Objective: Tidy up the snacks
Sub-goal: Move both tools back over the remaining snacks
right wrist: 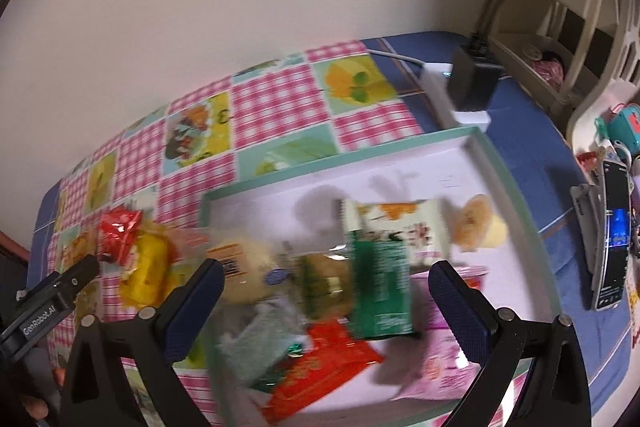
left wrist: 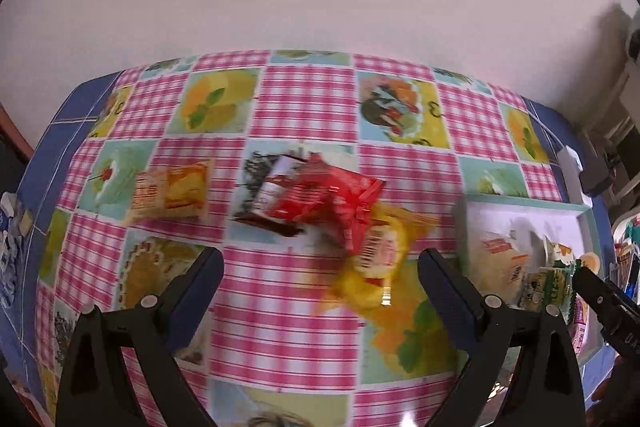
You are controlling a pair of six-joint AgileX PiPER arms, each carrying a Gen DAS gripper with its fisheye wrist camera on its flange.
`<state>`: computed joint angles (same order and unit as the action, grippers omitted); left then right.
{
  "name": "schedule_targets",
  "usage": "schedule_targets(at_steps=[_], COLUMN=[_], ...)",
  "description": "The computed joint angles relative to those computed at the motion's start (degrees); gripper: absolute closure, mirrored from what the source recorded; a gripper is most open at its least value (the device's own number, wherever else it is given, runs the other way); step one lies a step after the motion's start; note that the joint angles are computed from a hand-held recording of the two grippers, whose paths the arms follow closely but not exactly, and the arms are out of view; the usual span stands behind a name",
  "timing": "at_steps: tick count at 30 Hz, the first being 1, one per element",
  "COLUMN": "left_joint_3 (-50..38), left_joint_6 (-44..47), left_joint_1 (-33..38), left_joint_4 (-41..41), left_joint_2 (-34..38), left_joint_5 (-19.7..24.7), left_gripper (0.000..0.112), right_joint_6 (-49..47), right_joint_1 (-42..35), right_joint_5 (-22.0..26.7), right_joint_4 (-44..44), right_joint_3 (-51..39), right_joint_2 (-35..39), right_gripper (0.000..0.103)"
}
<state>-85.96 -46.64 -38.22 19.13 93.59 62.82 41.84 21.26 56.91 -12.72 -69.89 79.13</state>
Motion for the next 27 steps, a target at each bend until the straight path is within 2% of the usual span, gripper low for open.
schedule_targets(at_steps=[6, 11, 14, 23, 27], left_joint_3=[5.3, 7.2, 7.9, 4.9, 1.9], left_joint_6=[3.0, 7.7, 12.4, 27.3, 29.0], left_joint_1=[6.6, 12.2, 17.1, 27.7, 30.6], left_joint_4=[-2.0, -3.8, -9.3, -22.1, -23.7], left_joint_2=[-5.1, -7.3, -7.6, -2.4, 1.6], left_joint_5=[-1.8, -1.4, -2.1, -2.3, -0.9], left_gripper=[0.015, 0.015, 0.015, 0.015, 0.015], right_joint_6=[4.4, 6.8, 7.0, 4.4, 1.0], right_joint_1=[6.2, 11.0, 12.6, 14.3, 13.7], right_joint_5=[1.9, 2.5, 2.5, 5.0, 6.4], right_joint_4=[-1.4, -2.3, -1.2, 1.3, 4.5], right_joint_3=[-4.4, -8.8, -11.6, -24.2, -31.7], right_joint_2=[3.9, 7.7, 10.3, 20.2, 26.0], right_gripper=[0.000, 0.000, 0.000, 0.000, 0.000])
